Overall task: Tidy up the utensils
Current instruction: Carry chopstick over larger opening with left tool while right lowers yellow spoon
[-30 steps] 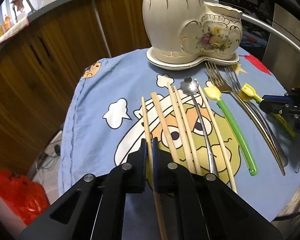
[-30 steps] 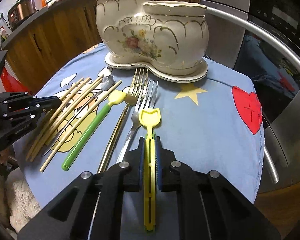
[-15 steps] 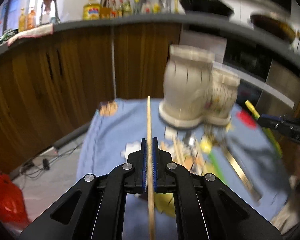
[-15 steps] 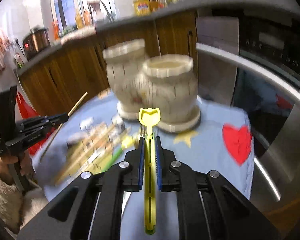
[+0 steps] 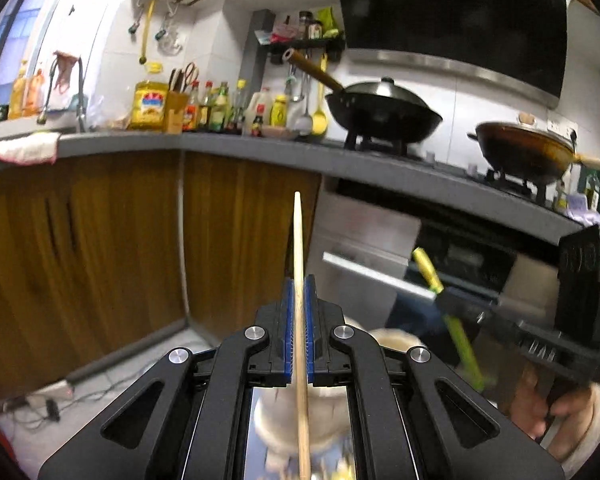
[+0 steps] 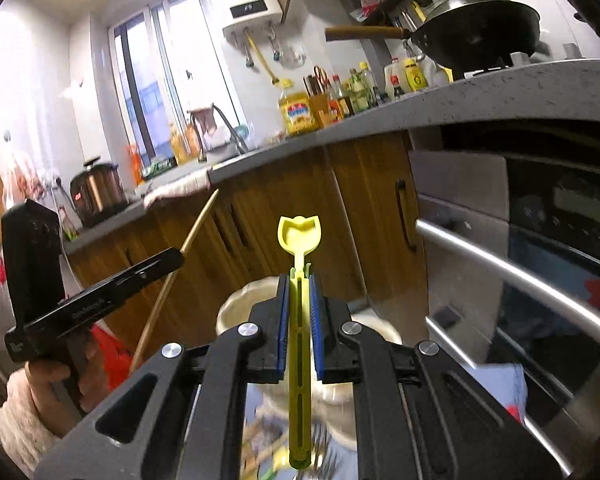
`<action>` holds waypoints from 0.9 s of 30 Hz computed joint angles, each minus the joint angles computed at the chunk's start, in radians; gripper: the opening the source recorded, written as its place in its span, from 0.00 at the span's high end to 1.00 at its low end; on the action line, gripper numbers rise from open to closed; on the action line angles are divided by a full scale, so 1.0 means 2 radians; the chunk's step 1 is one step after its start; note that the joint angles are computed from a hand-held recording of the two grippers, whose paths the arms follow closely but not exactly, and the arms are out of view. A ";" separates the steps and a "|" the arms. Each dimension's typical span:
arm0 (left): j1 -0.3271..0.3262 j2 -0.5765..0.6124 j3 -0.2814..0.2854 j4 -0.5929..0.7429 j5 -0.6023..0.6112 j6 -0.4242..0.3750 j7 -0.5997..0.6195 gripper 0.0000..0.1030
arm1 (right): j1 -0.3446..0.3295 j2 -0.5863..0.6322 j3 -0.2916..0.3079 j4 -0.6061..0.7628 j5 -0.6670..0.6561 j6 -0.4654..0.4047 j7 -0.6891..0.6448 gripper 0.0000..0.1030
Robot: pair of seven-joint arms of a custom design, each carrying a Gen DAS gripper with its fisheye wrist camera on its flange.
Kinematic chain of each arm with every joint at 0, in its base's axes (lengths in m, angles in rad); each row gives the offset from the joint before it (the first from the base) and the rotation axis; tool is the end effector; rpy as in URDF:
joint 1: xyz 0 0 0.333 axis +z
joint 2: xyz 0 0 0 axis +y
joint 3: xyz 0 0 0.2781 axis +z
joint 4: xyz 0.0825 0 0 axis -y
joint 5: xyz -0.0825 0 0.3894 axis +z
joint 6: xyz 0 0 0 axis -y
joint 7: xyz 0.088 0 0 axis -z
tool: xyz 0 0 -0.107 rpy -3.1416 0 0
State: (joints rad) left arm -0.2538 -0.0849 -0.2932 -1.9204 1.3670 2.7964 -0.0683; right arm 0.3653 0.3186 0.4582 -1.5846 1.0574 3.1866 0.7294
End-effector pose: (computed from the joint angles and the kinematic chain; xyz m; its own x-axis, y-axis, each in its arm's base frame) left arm 0.4735 -0.3478 0.5665 -0.1357 -0.9814 0.1359 -0.3249 -0.0855 -0.9419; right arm 0.5420 0.4028 0.5391 0.6098 -0.7213 -0.3284 -0.4276 0.0495 -0.9026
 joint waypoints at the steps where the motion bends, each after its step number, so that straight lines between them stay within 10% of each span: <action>1: 0.000 0.025 -0.002 0.029 0.004 -0.010 0.007 0.95 | -0.002 0.015 0.002 0.019 0.002 -0.002 0.001 0.91; 7: -0.035 0.108 0.024 0.129 0.052 -0.048 -0.013 0.95 | 0.067 0.083 -0.085 0.084 -0.093 0.006 0.144 0.91; 17: -0.062 0.112 0.056 0.117 0.086 -0.043 -0.058 0.95 | 0.042 0.110 -0.053 0.084 -0.156 0.043 0.185 0.91; 27: -0.052 0.065 0.028 0.040 0.087 -0.068 -0.072 0.95 | 0.111 0.088 -0.145 0.037 -0.229 0.063 0.249 0.91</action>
State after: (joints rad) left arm -0.3586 0.0450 -0.2366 -1.8396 1.5406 2.6610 -0.2121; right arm 0.5871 0.4950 0.1685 -1.5101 0.5989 3.3127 1.2282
